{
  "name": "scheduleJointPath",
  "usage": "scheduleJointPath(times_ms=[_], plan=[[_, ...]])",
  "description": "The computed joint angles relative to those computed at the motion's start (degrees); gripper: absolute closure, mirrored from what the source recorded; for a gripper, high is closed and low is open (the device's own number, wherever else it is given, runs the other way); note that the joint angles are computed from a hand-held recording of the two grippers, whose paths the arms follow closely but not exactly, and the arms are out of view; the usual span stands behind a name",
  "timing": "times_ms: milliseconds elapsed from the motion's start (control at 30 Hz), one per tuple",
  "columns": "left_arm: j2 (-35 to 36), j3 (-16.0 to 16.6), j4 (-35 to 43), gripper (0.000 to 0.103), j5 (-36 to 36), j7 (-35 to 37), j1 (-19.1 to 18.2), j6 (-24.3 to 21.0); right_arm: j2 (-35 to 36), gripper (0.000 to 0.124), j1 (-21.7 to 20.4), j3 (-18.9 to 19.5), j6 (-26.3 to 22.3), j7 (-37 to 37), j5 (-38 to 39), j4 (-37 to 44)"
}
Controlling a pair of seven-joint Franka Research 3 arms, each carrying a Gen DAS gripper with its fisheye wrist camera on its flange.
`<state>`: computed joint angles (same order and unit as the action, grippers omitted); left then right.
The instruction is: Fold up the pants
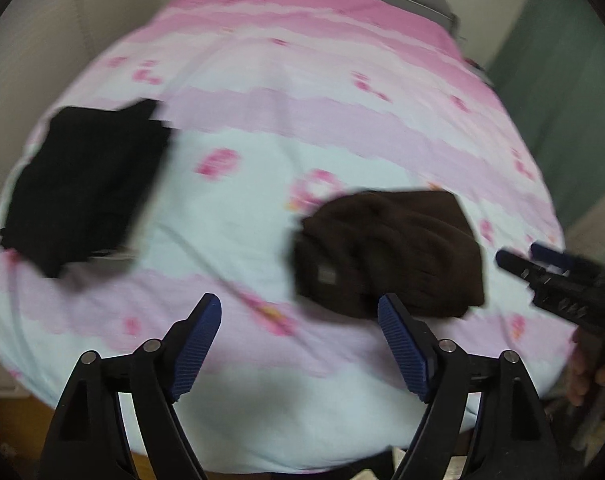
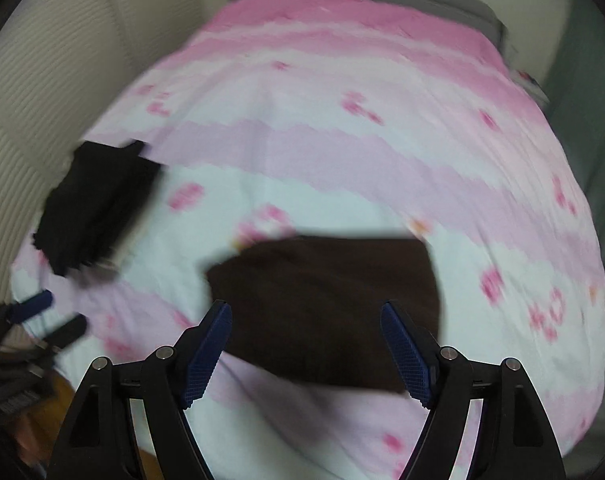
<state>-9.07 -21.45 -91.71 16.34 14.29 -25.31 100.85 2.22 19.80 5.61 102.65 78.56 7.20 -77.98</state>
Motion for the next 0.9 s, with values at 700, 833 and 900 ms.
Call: scheduleJointPath(times_ms=[700,833,900], plan=[[15.53,3.68,1.93,0.064,-5.69,-13.55,-1.67,18.48,-5.02,0.046,-13.5,-6.73,-9.31,-9.27,4.53,-15.66],[12.34,3.44,2.81,0.067,2.77,-16.42,-2.76,14.32,-3.34,0.046,-13.08,-6.17,-9.36,-11.7,6.83,-14.75],[9.27,3.69,-0.76,0.066,2.28,-17.0,-1.68,16.09,-2.77,0.046,-12.63,-5.79,-8.66,-12.8,8.06,-14.53]])
